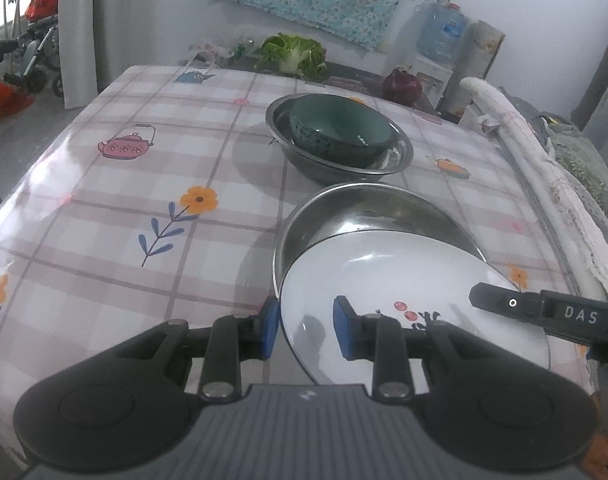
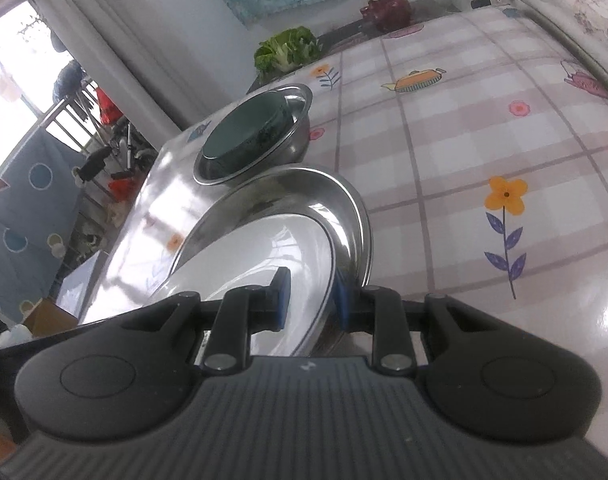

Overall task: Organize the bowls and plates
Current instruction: 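Lower the white plate onto the stainless basin with both tools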

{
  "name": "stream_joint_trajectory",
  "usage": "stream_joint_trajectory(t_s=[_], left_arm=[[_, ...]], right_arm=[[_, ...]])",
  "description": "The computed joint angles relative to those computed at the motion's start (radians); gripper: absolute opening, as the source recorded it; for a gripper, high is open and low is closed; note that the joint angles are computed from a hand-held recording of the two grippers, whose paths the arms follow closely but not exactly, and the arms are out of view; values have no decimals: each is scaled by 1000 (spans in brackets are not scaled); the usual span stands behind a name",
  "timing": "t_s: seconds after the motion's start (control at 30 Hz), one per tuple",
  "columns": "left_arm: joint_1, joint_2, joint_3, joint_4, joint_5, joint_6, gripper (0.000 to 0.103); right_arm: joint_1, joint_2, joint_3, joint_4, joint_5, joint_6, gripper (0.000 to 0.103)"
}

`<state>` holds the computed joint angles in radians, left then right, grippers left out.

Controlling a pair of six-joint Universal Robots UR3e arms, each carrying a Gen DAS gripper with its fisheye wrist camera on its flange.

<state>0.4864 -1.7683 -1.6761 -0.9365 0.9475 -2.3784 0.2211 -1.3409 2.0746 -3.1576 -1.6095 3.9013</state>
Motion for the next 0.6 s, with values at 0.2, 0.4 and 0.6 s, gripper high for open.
stream_joint_trajectory(t_s=[0.2, 0.4, 0.6], left_arm=[[4, -6, -11, 41, -17, 18, 30], [18, 2, -25, 82, -37, 25, 34], [35, 9, -27, 84, -61, 37, 43]], right_arm=[[17, 32, -63, 57, -42, -23, 24], [19, 46, -110, 107, -46, -36, 36], [24, 52, -149, 123, -66, -44, 57]])
